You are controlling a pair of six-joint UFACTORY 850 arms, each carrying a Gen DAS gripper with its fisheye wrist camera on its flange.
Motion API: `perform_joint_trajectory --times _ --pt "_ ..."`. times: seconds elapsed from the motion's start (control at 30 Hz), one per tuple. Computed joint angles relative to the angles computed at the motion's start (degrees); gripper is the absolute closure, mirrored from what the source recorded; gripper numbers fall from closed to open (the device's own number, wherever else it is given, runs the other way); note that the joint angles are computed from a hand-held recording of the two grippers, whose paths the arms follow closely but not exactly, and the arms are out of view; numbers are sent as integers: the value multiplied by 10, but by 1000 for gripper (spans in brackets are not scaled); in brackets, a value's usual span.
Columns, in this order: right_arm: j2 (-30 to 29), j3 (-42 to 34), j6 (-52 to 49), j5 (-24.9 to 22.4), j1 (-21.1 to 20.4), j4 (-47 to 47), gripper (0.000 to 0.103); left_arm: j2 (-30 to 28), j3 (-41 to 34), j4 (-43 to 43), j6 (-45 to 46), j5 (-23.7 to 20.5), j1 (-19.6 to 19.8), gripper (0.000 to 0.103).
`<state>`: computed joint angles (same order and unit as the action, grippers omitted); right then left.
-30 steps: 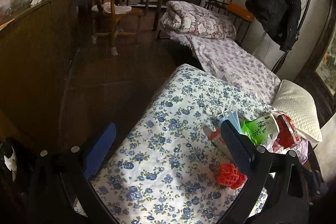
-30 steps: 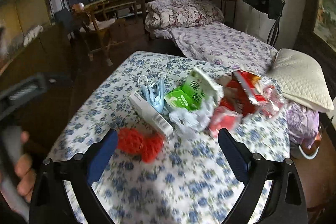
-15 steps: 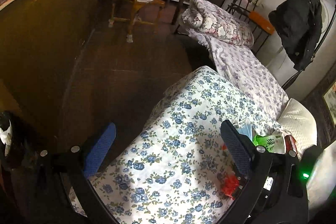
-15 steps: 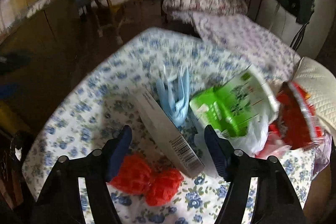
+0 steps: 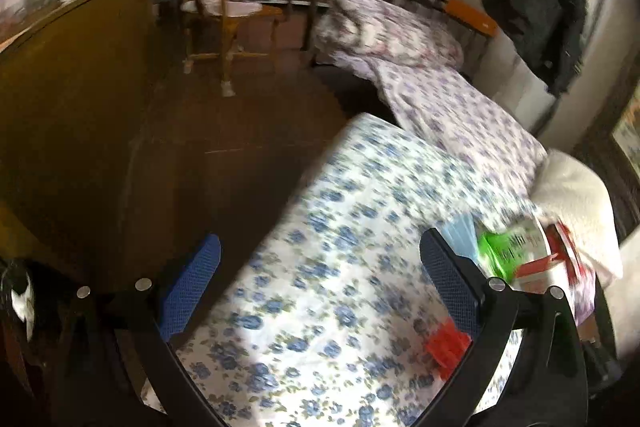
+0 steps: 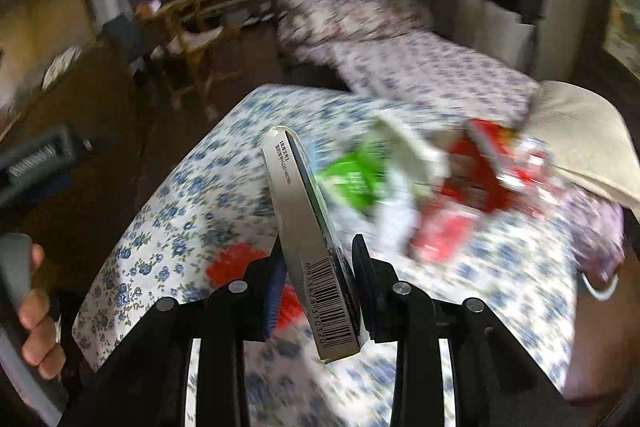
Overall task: Collect trash
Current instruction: 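Grasp the white barcode box with the right gripper while the left grasps the red mesh net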
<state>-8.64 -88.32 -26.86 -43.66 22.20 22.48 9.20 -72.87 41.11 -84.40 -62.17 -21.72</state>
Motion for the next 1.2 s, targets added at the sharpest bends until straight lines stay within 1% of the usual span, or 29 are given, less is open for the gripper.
perform_joint_trajectory --times 0.1,0.17,0.2,0.27,0.37,0.5,0.53,0.57,0.63,0.67,0.7,0.73,0.77,0.83,0.87,0.93,1.0,1.1,1.13,1.2 --pt "23 29 29 4 -29 -1 71 -3 6 -51 50 53 -6 7" --pt "31 44 43 -3 -43 -4 71 -22 -3 -89 91 73 -16 7" --pt "33 49 49 -6 -48 -5 71 -36 -12 -97 104 68 -22 7" --pt "34 52 48 -9 -54 5 71 -74 -38 -104 126 42 -38 7" --pt "35 54 40 -5 -59 20 71 -108 -59 -145 158 48 -39 7" --pt "31 54 32 -10 -61 28 70 -134 -72 -157 159 34 -37 7" --pt "30 52 33 -13 -61 29 70 -135 -69 -161 154 39 -34 11" --pt "29 51 35 -13 -62 30 71 -132 -64 -166 152 45 -32 22" --pt "27 50 39 -14 -65 34 71 -127 -53 -205 173 72 -19 33" --pt "27 50 39 -15 -66 36 71 -124 -48 -221 182 82 -13 36" --pt "27 50 41 -15 -67 36 71 -122 -46 -215 174 85 -14 37" --pt "27 50 42 -14 -66 36 71 -122 -46 -213 176 87 -15 44" --pt "27 50 41 -14 -66 36 71 -121 -45 -219 184 94 -14 56" --pt "27 50 41 -16 -62 34 71 -121 -48 -221 185 104 -14 62" --pt "26 50 42 -17 -61 31 72 -121 -50 -209 176 99 -18 65" --pt "22 47 58 -22 -56 8 72 -115 -49 -185 159 95 -23 66" --pt "12 40 69 -39 -54 -9 71 -107 -45 -169 147 97 -26 67" --pt "-7 30 88 -71 -49 -30 73 -96 -38 -175 140 105 -21 67" --pt "-9 30 88 -75 -49 -27 77 -93 -35 -181 141 110 -18 68" --pt "-8 31 83 -71 -50 -20 78 -86 -29 -188 141 122 -11 68"
